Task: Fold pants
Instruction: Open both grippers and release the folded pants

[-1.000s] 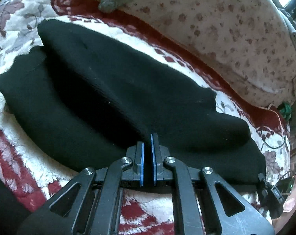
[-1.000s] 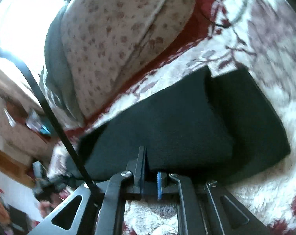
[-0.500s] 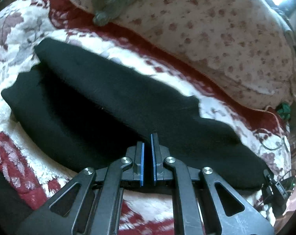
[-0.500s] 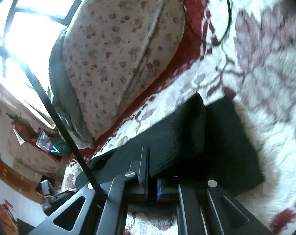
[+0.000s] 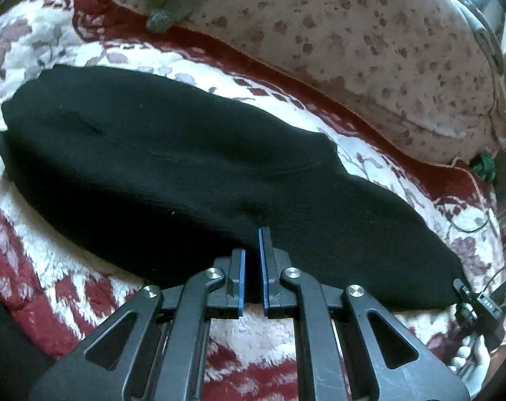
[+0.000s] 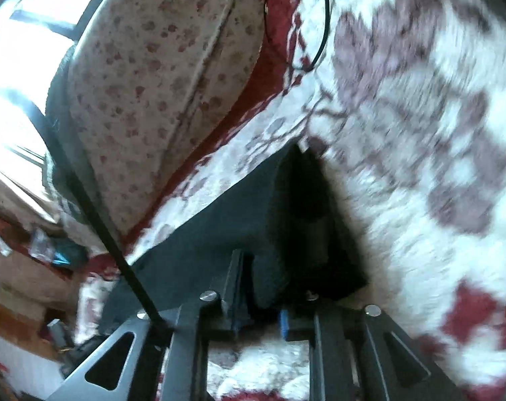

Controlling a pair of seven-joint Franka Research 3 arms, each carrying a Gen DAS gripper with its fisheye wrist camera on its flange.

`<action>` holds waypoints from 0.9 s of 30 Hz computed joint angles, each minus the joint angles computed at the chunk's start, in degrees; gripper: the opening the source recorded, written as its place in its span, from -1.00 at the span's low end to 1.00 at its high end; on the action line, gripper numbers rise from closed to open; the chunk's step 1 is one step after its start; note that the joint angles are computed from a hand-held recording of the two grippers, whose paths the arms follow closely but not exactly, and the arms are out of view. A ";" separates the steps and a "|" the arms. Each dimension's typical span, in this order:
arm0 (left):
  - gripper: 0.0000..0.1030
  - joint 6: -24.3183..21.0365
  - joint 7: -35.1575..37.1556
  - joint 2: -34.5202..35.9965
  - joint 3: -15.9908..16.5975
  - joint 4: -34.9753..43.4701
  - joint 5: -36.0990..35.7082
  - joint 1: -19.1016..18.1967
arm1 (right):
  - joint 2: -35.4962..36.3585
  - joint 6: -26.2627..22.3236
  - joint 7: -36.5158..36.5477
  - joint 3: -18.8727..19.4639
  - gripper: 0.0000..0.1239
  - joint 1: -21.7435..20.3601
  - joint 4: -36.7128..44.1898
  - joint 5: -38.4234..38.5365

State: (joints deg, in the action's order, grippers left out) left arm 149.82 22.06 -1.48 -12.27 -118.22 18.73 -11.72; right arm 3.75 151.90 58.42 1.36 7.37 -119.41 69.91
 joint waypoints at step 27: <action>0.14 -1.12 -2.10 -18.54 4.58 -17.64 -5.69 9.14 | 16.12 -16.11 -21.83 11.02 -0.41 15.40 27.63 -14.85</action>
